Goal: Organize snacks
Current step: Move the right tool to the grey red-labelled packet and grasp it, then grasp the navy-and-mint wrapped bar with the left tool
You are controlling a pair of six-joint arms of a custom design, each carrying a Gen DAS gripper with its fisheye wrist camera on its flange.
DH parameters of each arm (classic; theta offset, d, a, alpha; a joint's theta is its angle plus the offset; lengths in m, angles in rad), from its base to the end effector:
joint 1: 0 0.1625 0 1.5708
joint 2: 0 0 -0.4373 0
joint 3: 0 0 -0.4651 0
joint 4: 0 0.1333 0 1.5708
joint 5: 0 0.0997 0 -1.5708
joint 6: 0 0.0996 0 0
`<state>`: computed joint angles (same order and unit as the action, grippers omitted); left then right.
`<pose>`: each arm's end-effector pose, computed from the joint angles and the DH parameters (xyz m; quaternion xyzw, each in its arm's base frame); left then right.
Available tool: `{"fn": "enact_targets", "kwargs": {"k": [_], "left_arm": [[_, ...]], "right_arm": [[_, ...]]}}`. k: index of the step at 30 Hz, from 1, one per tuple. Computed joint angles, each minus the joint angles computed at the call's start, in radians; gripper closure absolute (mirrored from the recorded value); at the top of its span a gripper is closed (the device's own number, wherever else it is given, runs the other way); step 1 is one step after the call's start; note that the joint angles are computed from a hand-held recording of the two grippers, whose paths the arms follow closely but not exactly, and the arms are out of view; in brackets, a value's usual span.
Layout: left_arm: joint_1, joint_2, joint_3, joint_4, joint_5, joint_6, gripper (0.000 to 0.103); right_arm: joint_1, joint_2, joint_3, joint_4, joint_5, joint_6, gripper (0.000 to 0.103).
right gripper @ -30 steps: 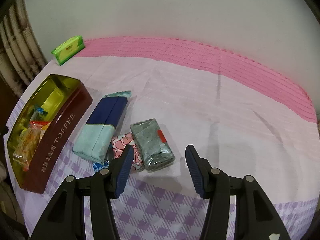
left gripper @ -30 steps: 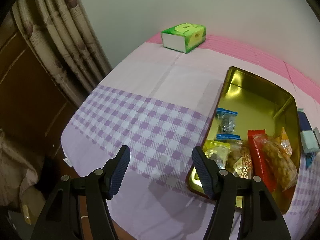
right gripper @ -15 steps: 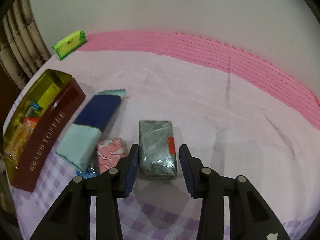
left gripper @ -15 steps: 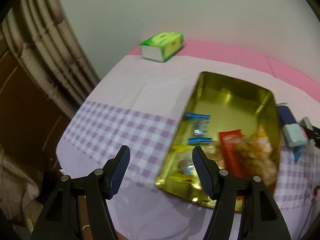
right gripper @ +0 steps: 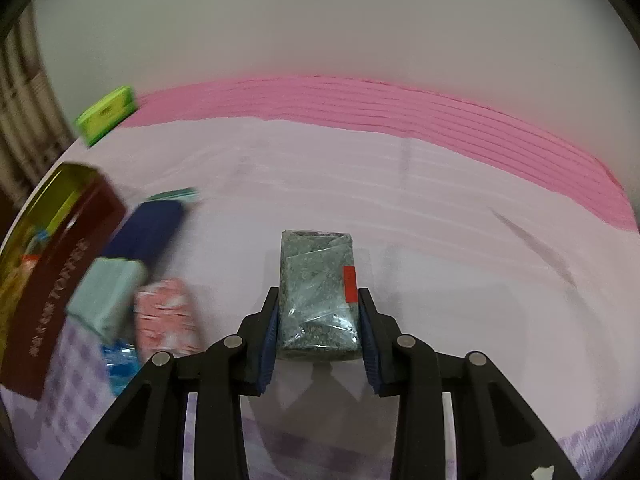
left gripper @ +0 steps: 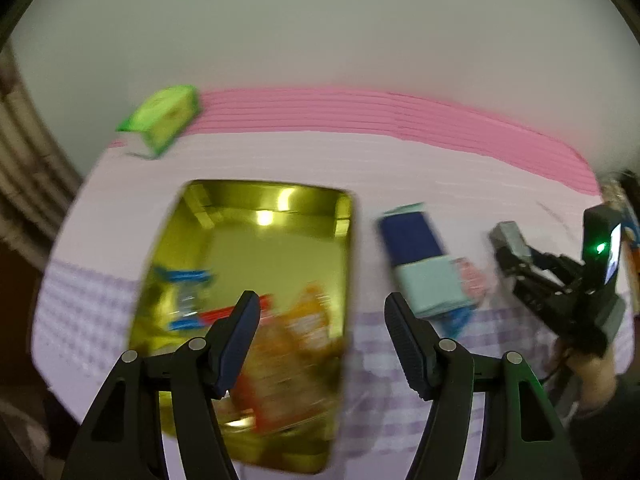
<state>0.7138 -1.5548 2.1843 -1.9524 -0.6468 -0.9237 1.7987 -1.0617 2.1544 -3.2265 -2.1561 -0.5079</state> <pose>-0.2121 -0.4652 0.2433 0.0255 0.8896 -0.2742 0.3643 0.2018 -0.5237 0.1144 0.2560 -0.8871 0.2247 0.3115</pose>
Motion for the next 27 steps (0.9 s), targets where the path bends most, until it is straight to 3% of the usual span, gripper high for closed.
{"fn": "enact_targets", "kwargs": {"k": [6, 14, 27], "left_arm": [[0.067, 0.143, -0.094, -0.165, -0.133, 0.164, 0.038], [0.154, 0.255, -0.209, -0.167, -0.266, 0.134, 0.038], [0.225, 0.373, -0.317, -0.102, -0.305, 0.069, 0.038]], "right_arm": [[-0.042, -0.045, 0.032, -0.094, -0.054, 0.021, 0.070], [-0.074, -0.077, 0.066, -0.173, -0.060, 0.005, 0.070], [-0.080, -0.088, 0.073, -0.165, -0.043, 0.013, 0.068]]}}
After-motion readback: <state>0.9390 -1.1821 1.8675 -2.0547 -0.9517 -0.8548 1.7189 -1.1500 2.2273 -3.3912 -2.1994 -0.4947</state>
